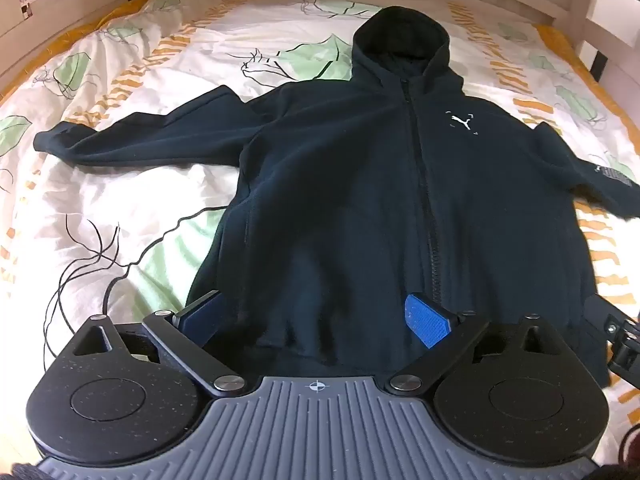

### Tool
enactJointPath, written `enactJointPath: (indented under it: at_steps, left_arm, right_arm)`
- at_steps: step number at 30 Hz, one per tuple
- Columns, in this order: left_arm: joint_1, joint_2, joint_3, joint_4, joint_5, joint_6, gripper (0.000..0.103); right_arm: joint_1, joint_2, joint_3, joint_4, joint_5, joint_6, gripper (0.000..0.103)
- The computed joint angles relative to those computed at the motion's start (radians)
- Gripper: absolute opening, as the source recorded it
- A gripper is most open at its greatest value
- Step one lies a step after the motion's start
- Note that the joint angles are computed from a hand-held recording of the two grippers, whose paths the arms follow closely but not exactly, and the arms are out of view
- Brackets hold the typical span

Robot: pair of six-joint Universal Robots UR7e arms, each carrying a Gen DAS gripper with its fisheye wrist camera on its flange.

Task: Fold large clothes

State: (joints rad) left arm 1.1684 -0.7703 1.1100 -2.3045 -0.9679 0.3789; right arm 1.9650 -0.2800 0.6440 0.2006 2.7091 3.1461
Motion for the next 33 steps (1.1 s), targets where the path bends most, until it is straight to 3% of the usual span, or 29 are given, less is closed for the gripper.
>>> enactJointPath:
  at_steps: [2,11,19,33]
  left_arm:
    - [0.012,0.004,-0.021,0.013,-0.022,-0.004,0.097]
    - [-0.006,0.005,0.004,-0.003,0.041,0.011,0.097]
    - [-0.005,0.016,-0.012,0.010,0.048,-0.001,0.097]
    - [-0.003,0.015,-0.005,0.000,0.058,-0.005,0.097]
  right_arm:
    - [-0.001,0.000,-0.001,0.005,-0.004,0.000,0.102]
    - [-0.006,-0.023,0.036,-0.018,0.000,-0.003,0.102]
    - [-0.008,0.004,-0.017,0.030,-0.006,0.016,0.102]
    - [-0.005,0.005,-0.020,0.017,-0.014,-0.007,0.102]
